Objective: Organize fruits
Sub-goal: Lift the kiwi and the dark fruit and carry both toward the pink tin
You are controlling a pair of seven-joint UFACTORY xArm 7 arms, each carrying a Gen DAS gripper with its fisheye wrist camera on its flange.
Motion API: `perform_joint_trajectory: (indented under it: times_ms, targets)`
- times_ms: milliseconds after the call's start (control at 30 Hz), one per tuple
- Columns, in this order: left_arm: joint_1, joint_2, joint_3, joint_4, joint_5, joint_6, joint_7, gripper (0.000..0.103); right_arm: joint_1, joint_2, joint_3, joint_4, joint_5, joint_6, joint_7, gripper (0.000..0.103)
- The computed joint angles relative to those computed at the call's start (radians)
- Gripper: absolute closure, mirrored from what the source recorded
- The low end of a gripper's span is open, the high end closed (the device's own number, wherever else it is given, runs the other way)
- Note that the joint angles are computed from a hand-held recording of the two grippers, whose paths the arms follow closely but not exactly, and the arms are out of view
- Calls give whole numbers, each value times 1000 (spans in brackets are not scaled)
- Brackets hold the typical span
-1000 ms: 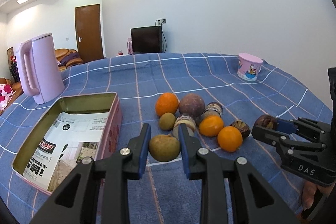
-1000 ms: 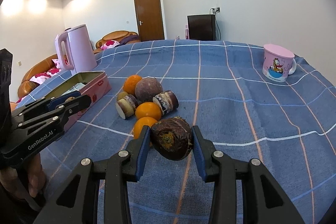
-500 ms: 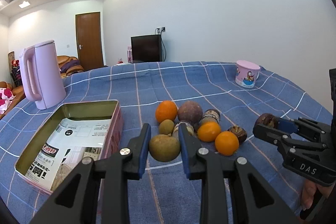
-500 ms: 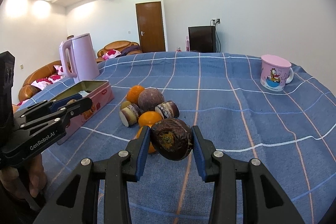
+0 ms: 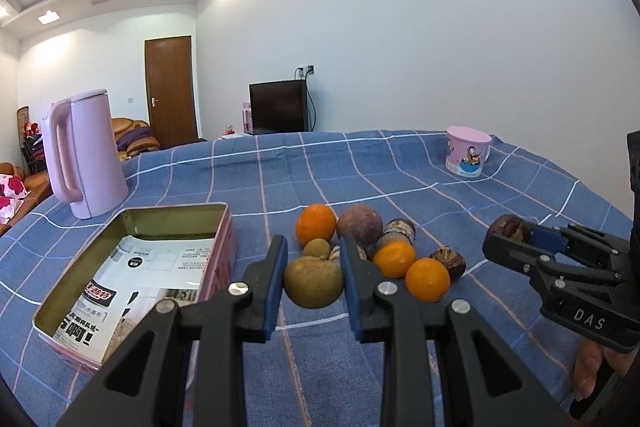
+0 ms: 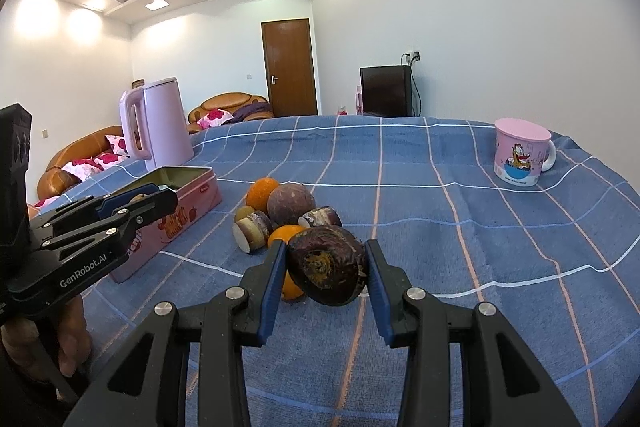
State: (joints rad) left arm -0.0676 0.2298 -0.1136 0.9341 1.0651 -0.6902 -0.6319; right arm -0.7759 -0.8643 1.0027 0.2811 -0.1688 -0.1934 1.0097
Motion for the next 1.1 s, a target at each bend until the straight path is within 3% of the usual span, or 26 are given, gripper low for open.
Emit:
perform_joint_trajectory:
  times_ms: [867,1100]
  targets:
    - [-22,-26,7,-110,-203,-133,220,75,-44,-143,87,-43,46,-88,59,62]
    - [-12,-33,10,-110,-192,-140,195,75,-45,-137,76,-38,39,-79,57,62]
